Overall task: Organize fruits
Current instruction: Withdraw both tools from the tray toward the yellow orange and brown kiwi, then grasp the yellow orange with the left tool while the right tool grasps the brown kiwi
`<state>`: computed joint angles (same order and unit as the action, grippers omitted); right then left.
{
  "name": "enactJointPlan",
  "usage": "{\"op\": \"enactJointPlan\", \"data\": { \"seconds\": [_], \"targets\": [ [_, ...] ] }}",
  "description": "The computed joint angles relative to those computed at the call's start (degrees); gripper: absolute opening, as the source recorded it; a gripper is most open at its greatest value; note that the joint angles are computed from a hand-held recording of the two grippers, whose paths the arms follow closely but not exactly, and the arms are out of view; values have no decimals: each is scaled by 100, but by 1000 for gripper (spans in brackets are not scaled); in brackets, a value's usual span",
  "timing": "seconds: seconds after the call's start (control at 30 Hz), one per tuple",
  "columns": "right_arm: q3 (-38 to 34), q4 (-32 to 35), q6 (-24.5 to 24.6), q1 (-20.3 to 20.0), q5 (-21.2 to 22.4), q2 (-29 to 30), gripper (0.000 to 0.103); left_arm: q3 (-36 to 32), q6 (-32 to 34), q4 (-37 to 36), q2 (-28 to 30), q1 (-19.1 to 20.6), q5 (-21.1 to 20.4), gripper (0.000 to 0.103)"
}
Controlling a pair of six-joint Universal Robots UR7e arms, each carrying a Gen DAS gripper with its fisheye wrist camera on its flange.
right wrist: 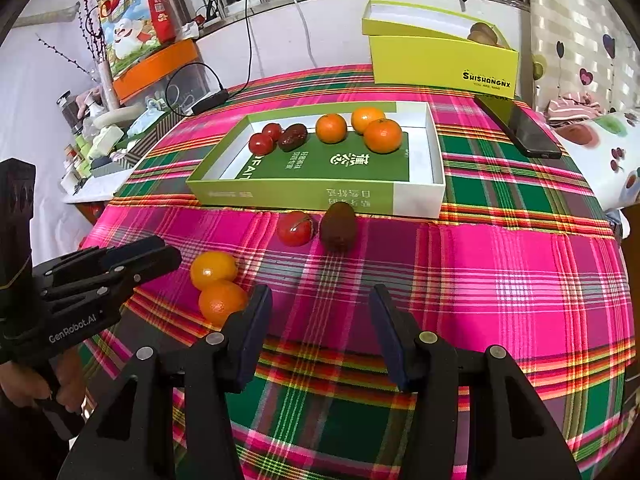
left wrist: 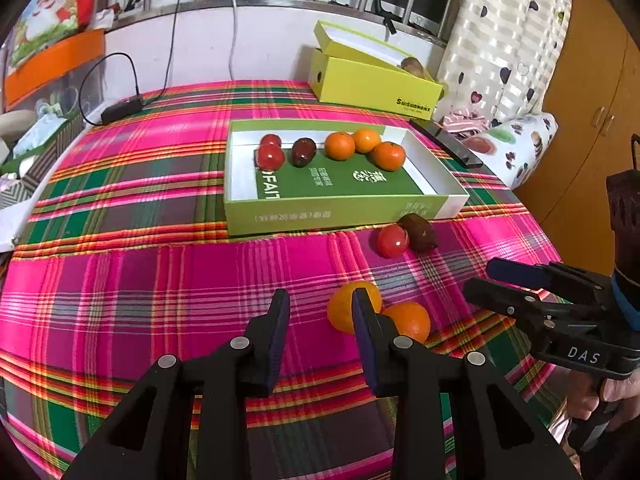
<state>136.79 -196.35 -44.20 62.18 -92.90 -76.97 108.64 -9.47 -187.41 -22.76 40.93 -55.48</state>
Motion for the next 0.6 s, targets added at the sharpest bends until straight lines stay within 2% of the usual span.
{"op": "enactJointPlan", "data": {
  "seconds": [0.6],
  "targets": [
    [-64, 143, 18, -18, -7, 64, 51, -328, 127, 409, 157, 183, -505, 43]
  ]
}}
